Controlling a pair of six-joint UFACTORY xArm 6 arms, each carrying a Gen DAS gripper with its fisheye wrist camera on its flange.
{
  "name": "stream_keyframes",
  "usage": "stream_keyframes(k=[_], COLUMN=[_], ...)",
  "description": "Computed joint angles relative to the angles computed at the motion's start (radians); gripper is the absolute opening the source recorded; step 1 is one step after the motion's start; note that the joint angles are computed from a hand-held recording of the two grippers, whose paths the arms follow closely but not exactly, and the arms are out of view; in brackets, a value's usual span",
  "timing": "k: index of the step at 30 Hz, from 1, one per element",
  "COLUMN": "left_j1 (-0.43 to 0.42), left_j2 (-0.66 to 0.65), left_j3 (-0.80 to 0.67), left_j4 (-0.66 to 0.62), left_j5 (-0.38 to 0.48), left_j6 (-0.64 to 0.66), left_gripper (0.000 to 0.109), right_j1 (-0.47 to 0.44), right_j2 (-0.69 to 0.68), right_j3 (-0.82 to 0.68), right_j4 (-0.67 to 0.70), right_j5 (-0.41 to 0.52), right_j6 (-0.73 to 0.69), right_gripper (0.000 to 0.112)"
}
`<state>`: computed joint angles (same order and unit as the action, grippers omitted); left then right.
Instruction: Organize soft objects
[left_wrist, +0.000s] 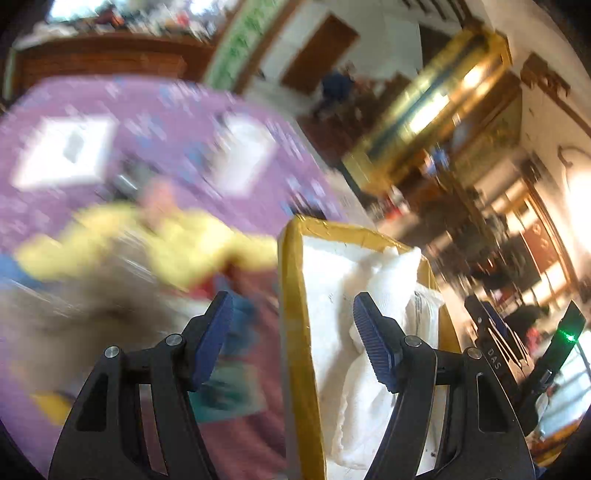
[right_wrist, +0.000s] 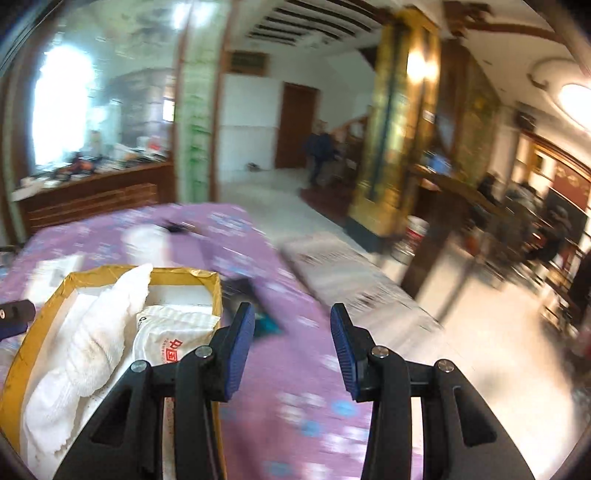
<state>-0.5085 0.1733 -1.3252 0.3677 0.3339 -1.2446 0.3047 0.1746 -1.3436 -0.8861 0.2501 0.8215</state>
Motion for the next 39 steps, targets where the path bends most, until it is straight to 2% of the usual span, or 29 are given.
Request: stream_keyframes(k=[2,4,6,11,13,16,19,21,24,27,30,32,34,37,39], left_j1=[-0.03,-0.049,-0.066,-0.077,-0.076,-0.063,-0.049,-0.041,-0.024,-0.026,-0.025,-0.025,-0.033,-0.04,-0.055], left_j2=[0.103,0.19,0.274,0.359,0.389,0.385,0.421,0.435,0.47,0.475,0.489,0.505,0.502,0.525,0.523], left_j3=[-0.085,-0.154,-0.242,-0.331,-0.378,-0.368,-0.422,-0.453,-0.509,-0.523,-0.547,-0.572,-0.574,-0.614,-0.629], left_j4=[-0.046,-0.083,-0.138,-0.158,-0.152,-0.11,-0.098,-0.068,-0.043,-0.004,0.014,0.017,0.01,-0.005,0.013], left_j5=[0.001,0.001,0.043,0.105,0.138,0.143,0.174,0.204,0.24,0.268,0.288,0.301,0.316,0.346,0.381], left_j6=[0.029,0.038,0.062,0.023,-0.003,-0.084,-0.114,-0.143,-0.171,-0.203,-0.214,-0.215,-0.201,-0.161,-0.129], left_gripper=[0.067,0.067,0.067,0.067,0.067,0.067,0.067,0.067,0.067,0.067,0.067,0.067,0.067,0.067,0.067], right_j1=[-0.041,-0.074,-0.094,-0.115,-0.11,-0.096,-0.091,-0.084,-0.07,-0.053,-0.045,-0.051,-0.059,-0.075,-0.083], right_j2=[0.014,0.056,0.089,0.192,0.252,0.358,0.481,0.559,0.656,0.757,0.809,0.823,0.798,0.72,0.674], right_j3=[0.019,0.016,0.003,-0.077,-0.151,-0.302,-0.472,-0.593,-0.744,-0.901,-0.985,-1.006,-0.964,-0.827,-0.753], right_j4=[-0.014,0.067,0.094,0.331,0.469,0.668,0.789,0.82,0.823,0.832,0.848,0.871,0.886,0.962,0.886], right_j5=[-0.008,-0.01,-0.014,-0.011,0.013,0.084,0.145,0.216,0.267,0.304,0.327,0.344,0.329,0.265,0.208], right_j6=[-0.013,-0.111,-0.165,-0.471,-0.617,-0.805,-0.935,-0.965,-0.987,-1.02,-1.052,-1.066,-1.063,-1.109,-1.036], right_gripper=[0.042,0.042,0.042,0.042,0.042,0.042,0.043,0.043,0.043,0.044,0.044,0.044,0.044,0.044,0.044])
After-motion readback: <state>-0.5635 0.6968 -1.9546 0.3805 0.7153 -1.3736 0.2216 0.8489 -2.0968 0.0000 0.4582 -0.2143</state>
